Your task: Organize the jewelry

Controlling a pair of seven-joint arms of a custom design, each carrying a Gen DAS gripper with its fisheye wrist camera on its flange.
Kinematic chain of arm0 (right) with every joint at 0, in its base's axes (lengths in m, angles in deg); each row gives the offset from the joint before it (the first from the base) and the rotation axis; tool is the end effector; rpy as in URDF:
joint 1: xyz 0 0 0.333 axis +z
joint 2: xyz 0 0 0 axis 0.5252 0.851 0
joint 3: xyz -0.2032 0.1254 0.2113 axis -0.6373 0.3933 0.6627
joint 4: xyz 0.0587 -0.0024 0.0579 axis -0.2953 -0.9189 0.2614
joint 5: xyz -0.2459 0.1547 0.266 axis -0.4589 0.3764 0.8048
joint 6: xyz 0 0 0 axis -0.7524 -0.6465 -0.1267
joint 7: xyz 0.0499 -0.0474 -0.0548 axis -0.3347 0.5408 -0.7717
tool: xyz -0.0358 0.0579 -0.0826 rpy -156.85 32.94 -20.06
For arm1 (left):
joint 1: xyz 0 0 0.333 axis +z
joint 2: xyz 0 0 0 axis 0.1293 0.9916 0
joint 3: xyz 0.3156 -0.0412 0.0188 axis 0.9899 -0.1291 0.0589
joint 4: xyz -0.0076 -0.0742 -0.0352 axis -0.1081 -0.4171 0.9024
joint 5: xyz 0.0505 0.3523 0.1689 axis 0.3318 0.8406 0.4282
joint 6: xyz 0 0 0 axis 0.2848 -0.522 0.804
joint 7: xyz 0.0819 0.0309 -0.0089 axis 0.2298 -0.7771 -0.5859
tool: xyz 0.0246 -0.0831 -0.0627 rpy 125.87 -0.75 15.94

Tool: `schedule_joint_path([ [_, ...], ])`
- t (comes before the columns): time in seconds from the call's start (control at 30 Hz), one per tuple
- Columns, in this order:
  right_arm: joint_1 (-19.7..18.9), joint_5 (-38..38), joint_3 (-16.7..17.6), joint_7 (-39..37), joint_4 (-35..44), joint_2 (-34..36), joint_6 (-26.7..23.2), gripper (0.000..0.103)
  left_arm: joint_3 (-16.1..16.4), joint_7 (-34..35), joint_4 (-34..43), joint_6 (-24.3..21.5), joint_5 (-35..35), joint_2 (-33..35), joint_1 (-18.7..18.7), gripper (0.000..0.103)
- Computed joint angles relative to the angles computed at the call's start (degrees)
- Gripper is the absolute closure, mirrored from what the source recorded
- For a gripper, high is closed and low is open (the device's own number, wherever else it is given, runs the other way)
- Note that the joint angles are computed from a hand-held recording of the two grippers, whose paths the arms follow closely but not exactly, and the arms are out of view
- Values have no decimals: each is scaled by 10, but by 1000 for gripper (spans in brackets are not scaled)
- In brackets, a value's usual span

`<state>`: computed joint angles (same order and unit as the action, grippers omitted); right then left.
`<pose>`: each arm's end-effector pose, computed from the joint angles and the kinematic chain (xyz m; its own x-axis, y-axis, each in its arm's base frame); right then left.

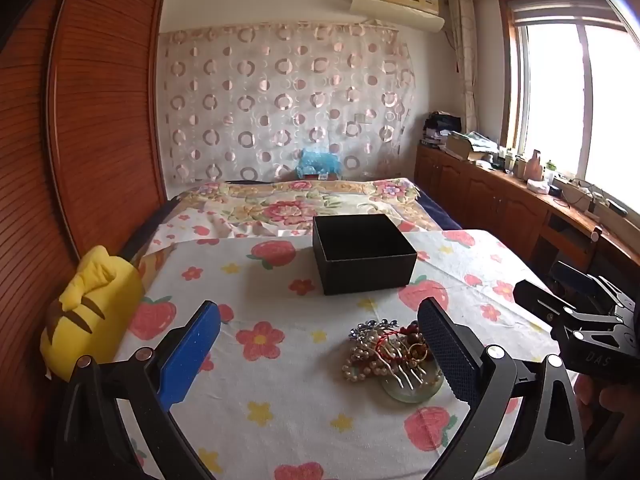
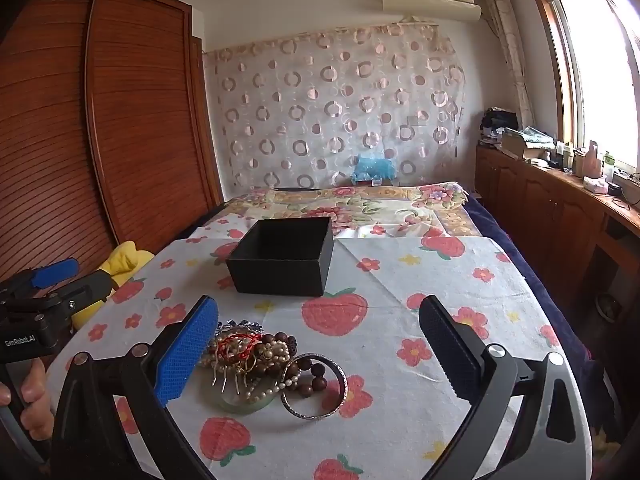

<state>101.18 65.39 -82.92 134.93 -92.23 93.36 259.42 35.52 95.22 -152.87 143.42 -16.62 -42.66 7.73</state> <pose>0.6584 0.1980 0.4169 -0.2247 -0.9689 -0.1033 -0.4032 0.1890 -0.8954 0.7400 -0.2635 0.4414 -0.5217 -0.8528 0.0225 -0.4087 0.2266 -0.8841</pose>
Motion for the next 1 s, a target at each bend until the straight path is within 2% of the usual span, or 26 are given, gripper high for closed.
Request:
schedule_joint_path([
  [0.37,0,10,2,-5,0,2,6,2,12,-4,13,-8,1,4,-11,8],
  [0.4,-1,11,2,-6,1,2,6,2,1,1,0,1,-1,0,-1,8],
  [1.0,0,22,3,-15,1,2,8,2,2,-2,0,1,4,0,-1,8],
])
